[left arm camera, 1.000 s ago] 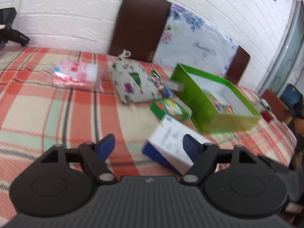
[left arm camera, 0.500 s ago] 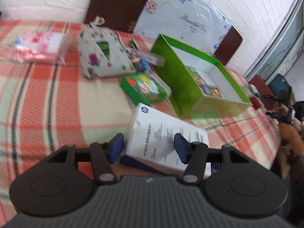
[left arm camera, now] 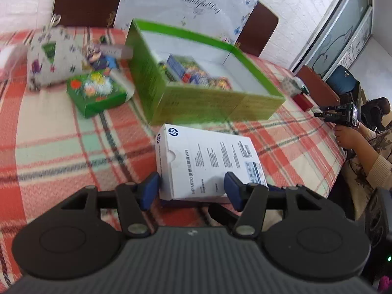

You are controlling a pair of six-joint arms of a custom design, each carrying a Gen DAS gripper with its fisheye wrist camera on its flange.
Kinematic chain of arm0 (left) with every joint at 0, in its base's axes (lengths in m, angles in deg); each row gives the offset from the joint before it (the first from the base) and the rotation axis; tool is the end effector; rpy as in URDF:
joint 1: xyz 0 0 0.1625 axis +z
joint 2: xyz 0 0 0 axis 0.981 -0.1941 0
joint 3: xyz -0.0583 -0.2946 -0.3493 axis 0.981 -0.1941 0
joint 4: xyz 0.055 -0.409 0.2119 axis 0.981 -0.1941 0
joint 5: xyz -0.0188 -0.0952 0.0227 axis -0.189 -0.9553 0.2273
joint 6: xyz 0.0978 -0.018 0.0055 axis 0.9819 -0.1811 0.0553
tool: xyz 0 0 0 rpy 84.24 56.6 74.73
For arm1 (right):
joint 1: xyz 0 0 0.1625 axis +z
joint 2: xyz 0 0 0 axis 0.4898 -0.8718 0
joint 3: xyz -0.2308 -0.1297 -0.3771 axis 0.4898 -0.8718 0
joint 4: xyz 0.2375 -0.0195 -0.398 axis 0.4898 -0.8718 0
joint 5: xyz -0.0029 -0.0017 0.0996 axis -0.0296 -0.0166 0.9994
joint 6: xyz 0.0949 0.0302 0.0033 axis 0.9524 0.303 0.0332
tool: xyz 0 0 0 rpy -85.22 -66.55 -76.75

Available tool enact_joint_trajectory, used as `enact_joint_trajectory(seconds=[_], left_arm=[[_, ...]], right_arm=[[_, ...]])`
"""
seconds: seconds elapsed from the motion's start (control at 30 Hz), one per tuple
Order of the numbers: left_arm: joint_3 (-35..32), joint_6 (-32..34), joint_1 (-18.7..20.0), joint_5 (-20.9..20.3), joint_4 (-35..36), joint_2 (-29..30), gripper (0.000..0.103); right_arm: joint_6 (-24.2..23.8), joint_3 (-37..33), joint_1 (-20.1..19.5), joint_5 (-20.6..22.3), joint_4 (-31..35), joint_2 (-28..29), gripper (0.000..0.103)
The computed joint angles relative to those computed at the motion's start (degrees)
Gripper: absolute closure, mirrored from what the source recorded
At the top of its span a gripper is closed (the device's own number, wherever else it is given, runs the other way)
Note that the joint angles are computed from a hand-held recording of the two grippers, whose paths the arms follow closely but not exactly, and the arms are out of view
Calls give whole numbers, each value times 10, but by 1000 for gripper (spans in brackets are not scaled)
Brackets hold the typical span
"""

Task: Organize objects
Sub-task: 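Lift the HP box with the left gripper and place it in the green box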

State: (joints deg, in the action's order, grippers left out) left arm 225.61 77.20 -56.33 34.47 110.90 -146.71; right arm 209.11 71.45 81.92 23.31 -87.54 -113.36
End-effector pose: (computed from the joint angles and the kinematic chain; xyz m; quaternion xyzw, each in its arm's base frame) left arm -0.0371 -0.2449 0.2102 0.0744 0.8943 -0.4010 0.1840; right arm 0.2290 -0.2763 -0.0112 0.4366 -0.8354 0.3025 0.1414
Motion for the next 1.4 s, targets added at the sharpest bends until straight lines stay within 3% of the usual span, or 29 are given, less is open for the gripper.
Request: enact_joint_trajectory(seconds=[0.07, 0.13, 0.33, 0.47, 0.5, 0.53, 0.6, 0.67, 0.77, 1.0, 1.23, 1.4], left_arm=[[-10, 5, -23, -23, 9, -7, 43], [-37, 72, -11, -39, -18, -13, 43], [-142, 369, 107, -37, -183, 38, 43], [-209, 483, 186, -5, -262, 110, 39], [-223, 500, 200, -7, -269, 132, 36], [-235, 506, 209, -24, -274, 154, 38], [-244, 470, 222, -42, -256, 175, 39], [-225, 455, 224, -28, -257, 159, 40], [-193, 450, 197, -73, -260, 153, 39], [-134, 279, 109, -138, -151, 141, 38], [-47, -61, 31, -165, 52, 160, 38], [11, -276, 20, -136, 178, 181, 38]], right_arm=[[-15, 20, -3, -20, -45, -23, 37], [-31, 30, -3, -38, -90, -39, 37], [-23, -33, -16, -62, -110, -20, 37], [-26, -87, -20, -29, -136, 25, 32], [-30, -102, -16, 0, -152, 43, 23], [-38, -115, -18, 30, -162, 57, 23], [-21, -134, -24, 48, -141, 66, 29], [-6, -107, -40, 11, -158, 47, 24], [-18, -74, -46, -6, -195, 35, 23], [49, -25, -28, -1, -193, 5, 23], [92, -38, -8, 27, -87, 19, 23], [106, -51, 18, 54, -52, 43, 23]])
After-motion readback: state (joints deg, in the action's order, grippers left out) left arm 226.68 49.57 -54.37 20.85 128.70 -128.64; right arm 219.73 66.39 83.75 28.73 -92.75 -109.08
